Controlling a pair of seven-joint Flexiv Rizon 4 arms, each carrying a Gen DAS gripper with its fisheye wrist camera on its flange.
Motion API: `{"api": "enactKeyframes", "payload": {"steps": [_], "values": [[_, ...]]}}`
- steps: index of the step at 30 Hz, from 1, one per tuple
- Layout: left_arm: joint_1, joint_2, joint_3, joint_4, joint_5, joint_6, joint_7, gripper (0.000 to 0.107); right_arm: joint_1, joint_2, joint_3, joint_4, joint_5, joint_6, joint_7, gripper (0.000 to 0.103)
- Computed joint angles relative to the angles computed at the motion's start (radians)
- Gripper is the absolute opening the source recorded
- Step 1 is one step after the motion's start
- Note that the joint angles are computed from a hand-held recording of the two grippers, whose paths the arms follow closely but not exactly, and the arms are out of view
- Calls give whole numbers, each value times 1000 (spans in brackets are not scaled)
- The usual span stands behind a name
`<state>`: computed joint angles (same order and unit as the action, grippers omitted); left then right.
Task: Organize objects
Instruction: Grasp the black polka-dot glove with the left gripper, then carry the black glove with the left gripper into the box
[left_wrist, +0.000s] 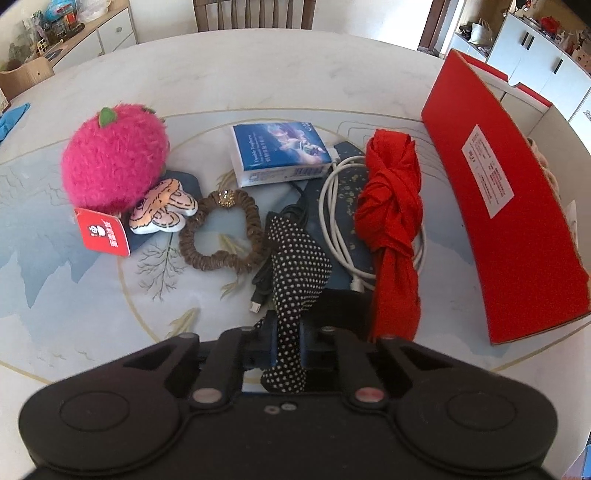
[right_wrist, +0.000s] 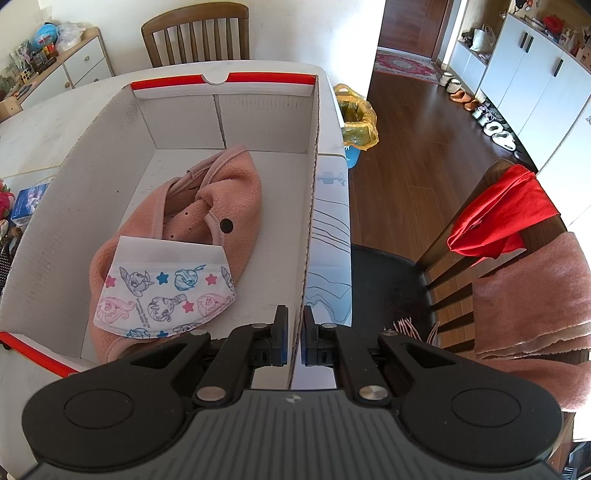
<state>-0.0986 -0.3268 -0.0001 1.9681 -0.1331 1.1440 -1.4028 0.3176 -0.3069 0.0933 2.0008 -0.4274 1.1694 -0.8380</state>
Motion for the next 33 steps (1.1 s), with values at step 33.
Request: {"api": "enactKeyframes", "payload": {"steps": [33], "values": [[-72, 100, -104, -71, -188, 37, 218, 8, 0, -3, -1, -4, 4, 0, -4, 5]]}}
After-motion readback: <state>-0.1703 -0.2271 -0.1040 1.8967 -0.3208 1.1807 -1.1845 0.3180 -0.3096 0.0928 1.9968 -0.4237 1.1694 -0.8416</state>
